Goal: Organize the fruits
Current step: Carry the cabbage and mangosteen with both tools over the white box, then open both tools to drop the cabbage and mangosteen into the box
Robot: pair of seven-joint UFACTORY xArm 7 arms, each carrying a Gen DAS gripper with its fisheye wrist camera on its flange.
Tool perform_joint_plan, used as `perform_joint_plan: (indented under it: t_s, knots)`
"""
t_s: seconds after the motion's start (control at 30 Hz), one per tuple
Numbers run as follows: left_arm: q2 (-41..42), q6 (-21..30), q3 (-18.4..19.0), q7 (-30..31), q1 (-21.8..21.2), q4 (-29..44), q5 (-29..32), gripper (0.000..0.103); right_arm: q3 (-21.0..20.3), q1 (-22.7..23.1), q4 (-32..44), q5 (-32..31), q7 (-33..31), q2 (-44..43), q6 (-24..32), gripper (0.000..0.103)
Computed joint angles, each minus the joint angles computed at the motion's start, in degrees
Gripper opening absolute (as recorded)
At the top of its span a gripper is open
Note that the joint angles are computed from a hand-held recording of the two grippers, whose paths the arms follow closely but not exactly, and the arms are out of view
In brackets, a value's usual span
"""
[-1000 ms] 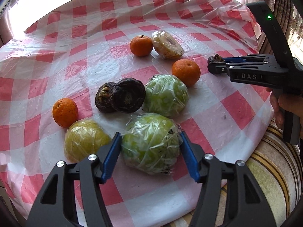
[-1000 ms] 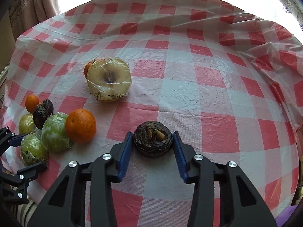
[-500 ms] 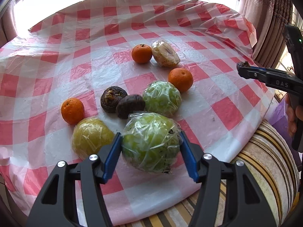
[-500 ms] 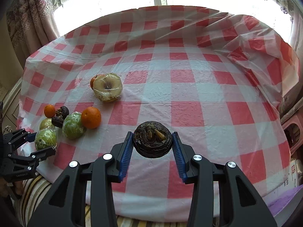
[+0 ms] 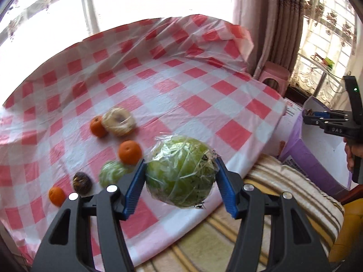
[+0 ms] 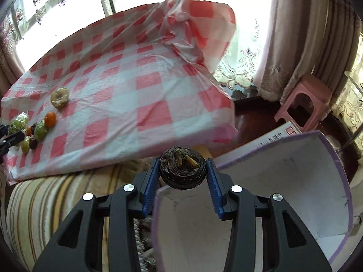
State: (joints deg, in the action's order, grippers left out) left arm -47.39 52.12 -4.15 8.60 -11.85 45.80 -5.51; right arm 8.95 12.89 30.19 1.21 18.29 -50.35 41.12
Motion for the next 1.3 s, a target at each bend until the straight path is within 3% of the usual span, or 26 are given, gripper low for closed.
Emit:
perform_joint_plan:
  t_s: [0.23,0.43,0.67,0.87,0.93,1.13,1.3]
  knots:
    - [11.94,-1.9,-7.51,-0.82,-9.61,7.44,-4.49,0.06,-4.3,-5.43,-9.03,-2.75,-2.04,-10.78,7.55,0.041]
    - [24.5,-3.43,-11.62,-1.8,-16.9,13.92,-7.52,0.06,-7.05,-9.59,-13.02,-4.47,-6.85,-17.52,14.94,0.041]
    - [38.79,-2.71,-17.28,-4.17,-21.91,22.51,1.84,0.06,-9.68,-13.24,-15.94,-5.65,-13.29,-19.8,17.03,0.042]
    - [47.58,2.19,-16.35,-8.68,-24.84,26.12,12.62,0.06,-9.7,-13.9,-17.02,-3.34,-14.95,-18.77,13.41,0.042]
    - [47.79,3.51,-15.84,-7.15,-25.52,25.98,14.45,0.061,-8.81,-13.65,-16.53,-2.73,-14.57,-17.62,12.75,0.042]
    - [47.47,5.29,-14.27,-11.06,-25.26,25.04,21.77,0.061,-6.39,-9.71,-14.9,-0.22,-13.12,-13.07,9.19,0.042]
    - [46.92,5.17,-13.99,-12.04,-24.49,23.63,23.76,0.062,-4.18,-9.15,-11.67,-0.58,-9.98,-7.07,8.05,0.043]
